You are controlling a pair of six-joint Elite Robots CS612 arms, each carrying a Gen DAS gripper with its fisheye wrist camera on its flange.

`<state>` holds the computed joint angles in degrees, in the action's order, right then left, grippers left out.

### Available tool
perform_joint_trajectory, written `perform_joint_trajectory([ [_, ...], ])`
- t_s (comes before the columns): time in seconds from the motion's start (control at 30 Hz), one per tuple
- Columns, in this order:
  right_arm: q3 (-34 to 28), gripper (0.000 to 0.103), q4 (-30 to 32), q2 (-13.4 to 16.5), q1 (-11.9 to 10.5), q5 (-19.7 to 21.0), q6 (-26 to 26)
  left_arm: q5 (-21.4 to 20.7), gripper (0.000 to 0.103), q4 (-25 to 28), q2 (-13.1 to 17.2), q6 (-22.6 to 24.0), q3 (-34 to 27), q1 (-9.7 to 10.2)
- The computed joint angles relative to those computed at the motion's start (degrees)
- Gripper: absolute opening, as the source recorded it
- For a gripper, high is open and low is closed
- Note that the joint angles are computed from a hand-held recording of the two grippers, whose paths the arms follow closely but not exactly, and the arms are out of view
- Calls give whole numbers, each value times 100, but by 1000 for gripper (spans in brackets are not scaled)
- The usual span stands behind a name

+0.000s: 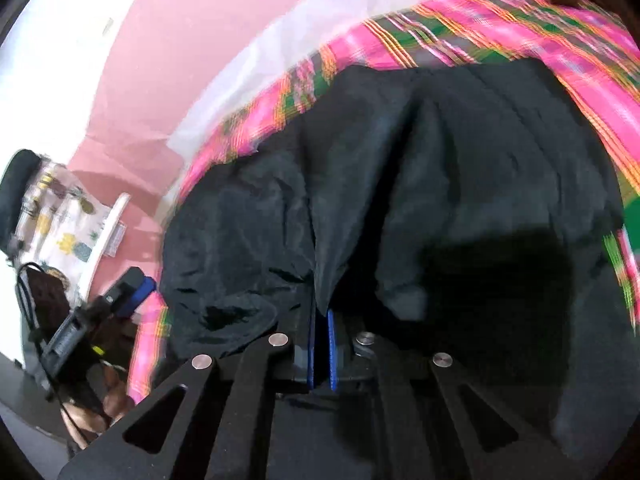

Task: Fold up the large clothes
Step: 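Lay the jacket hem over the hood and open both tools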

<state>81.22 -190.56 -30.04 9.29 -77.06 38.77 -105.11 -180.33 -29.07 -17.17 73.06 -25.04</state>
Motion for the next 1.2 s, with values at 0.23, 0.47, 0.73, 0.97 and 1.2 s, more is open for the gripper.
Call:
perform_joint_trajectory([
  [0.23,-272,4,463,180,59,-165,-288,419,50,166,148,43,-27,-79],
  [0.47,211,29,213,-255,128,-701,-597,375,50,227,-230,102,360,-54],
  [0.73,-110,29,-52,-345,197,-1711,-1464,684,50,70,-8,199,-450,-12],
  [0.97,-715,29,1161,80,0,-1966,-1379,1122,51,703,554,207,-1029,9],
  [1.2,-679,29,884,193,34,-2105,-1459,1273,51,562,409,150,-746,-26],
])
